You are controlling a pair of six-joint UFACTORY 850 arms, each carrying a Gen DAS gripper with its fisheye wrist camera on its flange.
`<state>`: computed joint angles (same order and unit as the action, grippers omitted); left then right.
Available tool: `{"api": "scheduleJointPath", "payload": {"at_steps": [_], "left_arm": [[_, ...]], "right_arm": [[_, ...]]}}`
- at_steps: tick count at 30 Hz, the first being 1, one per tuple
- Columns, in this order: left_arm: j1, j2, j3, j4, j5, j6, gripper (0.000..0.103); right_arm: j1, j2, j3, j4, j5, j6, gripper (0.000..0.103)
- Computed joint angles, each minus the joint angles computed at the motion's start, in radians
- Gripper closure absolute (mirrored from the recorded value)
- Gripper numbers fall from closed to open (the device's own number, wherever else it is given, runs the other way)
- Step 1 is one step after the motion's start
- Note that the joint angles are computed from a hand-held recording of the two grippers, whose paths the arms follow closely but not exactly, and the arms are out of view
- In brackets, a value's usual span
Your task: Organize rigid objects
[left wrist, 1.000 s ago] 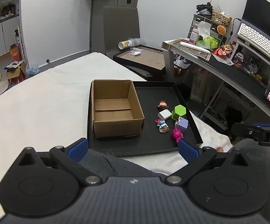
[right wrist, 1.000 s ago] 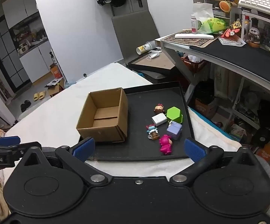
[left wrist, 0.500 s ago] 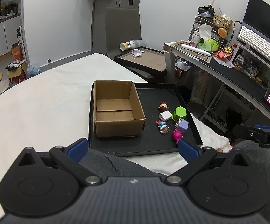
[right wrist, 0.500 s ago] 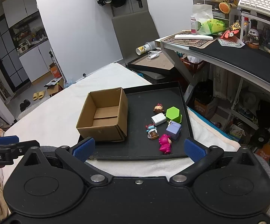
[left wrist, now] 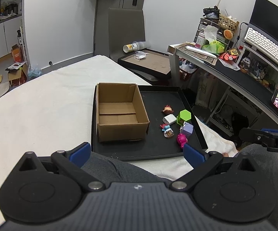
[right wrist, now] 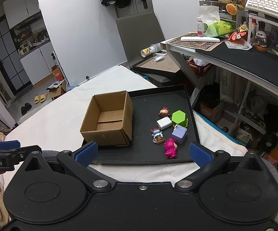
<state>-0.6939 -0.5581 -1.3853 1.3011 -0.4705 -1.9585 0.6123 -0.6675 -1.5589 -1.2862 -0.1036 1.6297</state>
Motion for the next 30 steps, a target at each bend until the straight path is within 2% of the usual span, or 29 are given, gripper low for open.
{"api": "scheduleJointPath", "payload": {"at_steps": [30], "left_arm": [[-0.002,0.006,0.009,0.004,-0.001,-0.003,0.001]], "right_arm": [[0.002,-0.004,0.001,0.050,0.007,-0.054,0.000]]}}
